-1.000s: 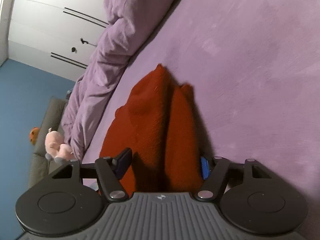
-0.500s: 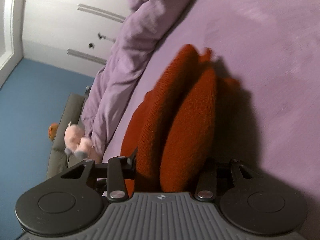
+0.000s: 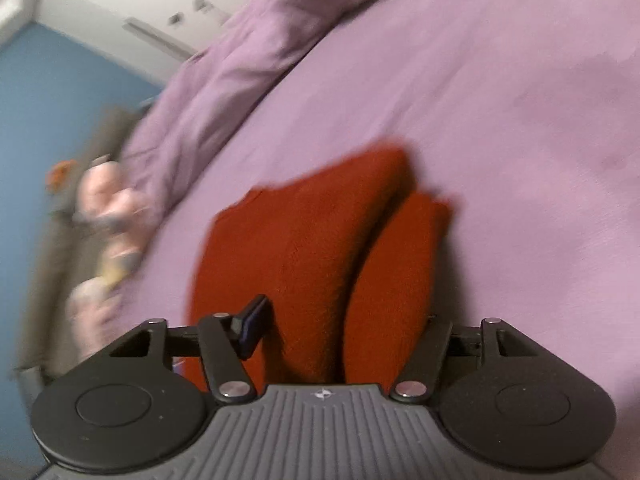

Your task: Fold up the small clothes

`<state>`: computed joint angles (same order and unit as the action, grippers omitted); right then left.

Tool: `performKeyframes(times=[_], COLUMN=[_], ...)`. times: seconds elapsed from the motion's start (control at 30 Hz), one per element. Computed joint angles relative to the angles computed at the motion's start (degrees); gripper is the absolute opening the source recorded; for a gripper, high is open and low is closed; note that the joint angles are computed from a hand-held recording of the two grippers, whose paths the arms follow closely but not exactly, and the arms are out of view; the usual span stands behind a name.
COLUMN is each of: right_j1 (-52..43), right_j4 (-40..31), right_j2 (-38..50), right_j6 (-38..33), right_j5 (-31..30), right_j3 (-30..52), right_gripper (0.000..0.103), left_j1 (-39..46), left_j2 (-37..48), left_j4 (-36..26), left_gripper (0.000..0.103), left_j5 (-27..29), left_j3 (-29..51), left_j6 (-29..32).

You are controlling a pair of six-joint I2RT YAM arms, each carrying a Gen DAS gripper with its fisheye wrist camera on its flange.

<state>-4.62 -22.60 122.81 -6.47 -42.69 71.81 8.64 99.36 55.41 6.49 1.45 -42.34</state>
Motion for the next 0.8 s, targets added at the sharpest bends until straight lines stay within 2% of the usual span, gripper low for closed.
performKeyframes(times=[0.03, 0.1, 0.17, 0.2, 0.23, 0.3, 0.37, 0.47, 0.53, 0.63, 0.7, 0.73, 0.8], right_j1=[0.18, 1.11, 4.03, 5.71, 7.81, 11.78, 15.11, 17.18, 17.09, 17.42, 18.03, 17.5, 15.75], right_j4=[5.34, 14.53, 12.33, 9.4, 7.12, 4.93, 6.37, 4.02, 5.61, 10.52, 19.7, 23.6, 28.64], right_j2=[-3.84, -9.73, -9.71, -8.14, -6.16, -1.91, 2.47, 9.25, 11.9, 13.8, 13.85, 14.08, 15.08], right_j6=[2.84, 5.63, 6.28, 6.36, 7.11, 9.92, 12.88, 15.68, 14.63, 14.08, 10.87, 10.02, 12.96], right_j5=[3.72, 6.83, 5.74, 4.71, 4.34, 5.29, 9.08, 15.31, 18.02, 18.0, 19.56, 18.88, 15.16], right_j3=[-3.46, -9.44, -7.59, -5.15, -2.66, 1.75, 5.41, 13.89, 15.72, 14.98, 10.76, 8.96, 7.01], right_gripper=[0.063, 0.065, 0.06, 0.054, 0.043, 0.035, 0.03, 0.022, 0.014, 0.01, 0.009, 0.009, 0.009], left_j1=[-0.96, -2.96, -6.92, -9.02, -11.01, -12.82, -13.77, -13.97, -13.13, -11.26, -11.73, -12.57, -13.05], left_j2=[-2.94, -6.53, -8.56, -7.7, -5.63, -1.05, 5.04, 13.42, 18.03, 24.04, 25.38, 26.16, 27.63], left_j4=[-1.34, -4.08, -9.39, -10.99, -12.12, -14.97, -18.29, -24.75, -27.05, -27.39, -26.68, -27.33, -28.26], left_gripper=[0.061, 0.068, 0.068, 0.068, 0.069, 0.069, 0.069, 0.069, 0.072, 0.084, 0.087, 0.09, 0.093], left_j5=[-1.77, -3.86, -8.46, -11.08, -13.28, -14.86, -16.64, -19.81, -19.94, -17.62, -19.0, -20.54, -21.4], left_j3=[0.02, 1.56, 5.05, 7.41, 10.38, 16.33, 23.43, 32.84, 37.16, 41.62, 42.63, 43.83, 45.46], left_j6=[0.42, 0.3, -0.61, -1.26, -1.85, -2.37, -1.63, 0.88, 1.83, 1.66, 1.95, 2.58, 4.44])
